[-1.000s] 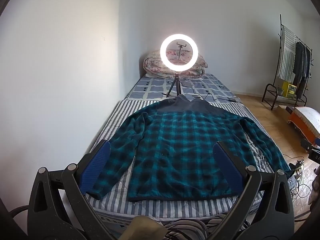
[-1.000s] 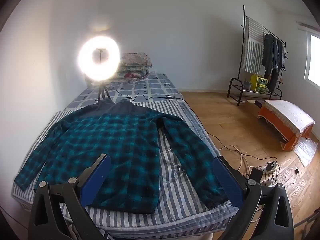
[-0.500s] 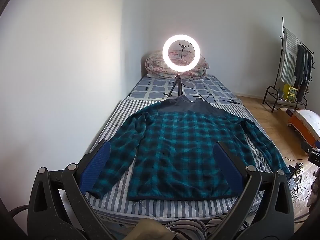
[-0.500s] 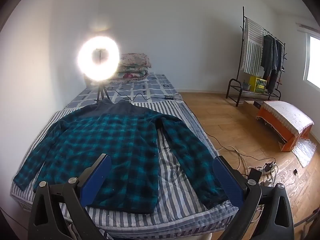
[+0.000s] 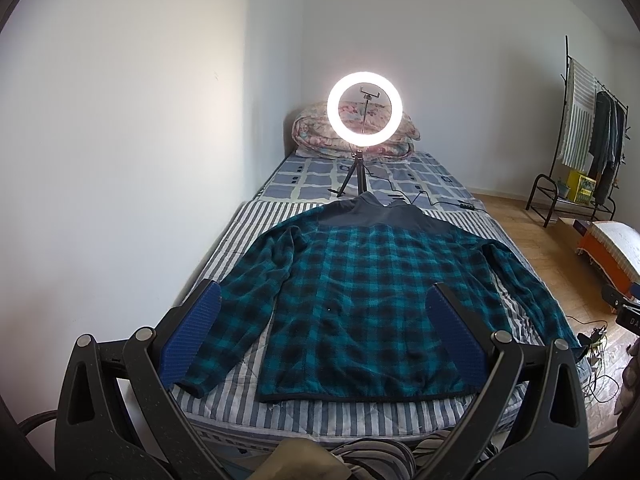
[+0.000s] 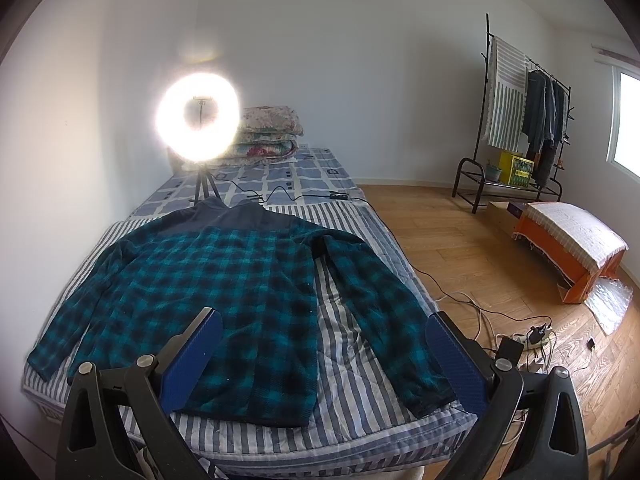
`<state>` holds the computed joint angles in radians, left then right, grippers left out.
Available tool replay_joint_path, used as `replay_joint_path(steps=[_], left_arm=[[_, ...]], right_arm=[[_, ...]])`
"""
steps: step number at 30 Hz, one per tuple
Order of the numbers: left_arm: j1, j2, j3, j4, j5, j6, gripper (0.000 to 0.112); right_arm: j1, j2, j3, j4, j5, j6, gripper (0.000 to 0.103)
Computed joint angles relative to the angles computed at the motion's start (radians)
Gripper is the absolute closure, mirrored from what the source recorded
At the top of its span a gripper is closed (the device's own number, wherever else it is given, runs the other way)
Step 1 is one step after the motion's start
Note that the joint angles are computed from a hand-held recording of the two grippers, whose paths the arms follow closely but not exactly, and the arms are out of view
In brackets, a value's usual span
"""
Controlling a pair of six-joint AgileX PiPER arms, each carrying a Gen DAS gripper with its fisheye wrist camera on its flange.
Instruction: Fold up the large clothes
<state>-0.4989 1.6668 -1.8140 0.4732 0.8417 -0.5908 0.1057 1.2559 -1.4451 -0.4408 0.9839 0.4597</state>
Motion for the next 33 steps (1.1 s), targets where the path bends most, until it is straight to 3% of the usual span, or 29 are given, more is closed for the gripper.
replay_joint_path(steps=[33], left_arm=[[0.012, 0.002, -0.018, -0.004, 0.002, 0.014, 0.009]], right_arm=[[0.008, 0.010, -0.016, 0.004, 0.006, -0.006, 0.000]])
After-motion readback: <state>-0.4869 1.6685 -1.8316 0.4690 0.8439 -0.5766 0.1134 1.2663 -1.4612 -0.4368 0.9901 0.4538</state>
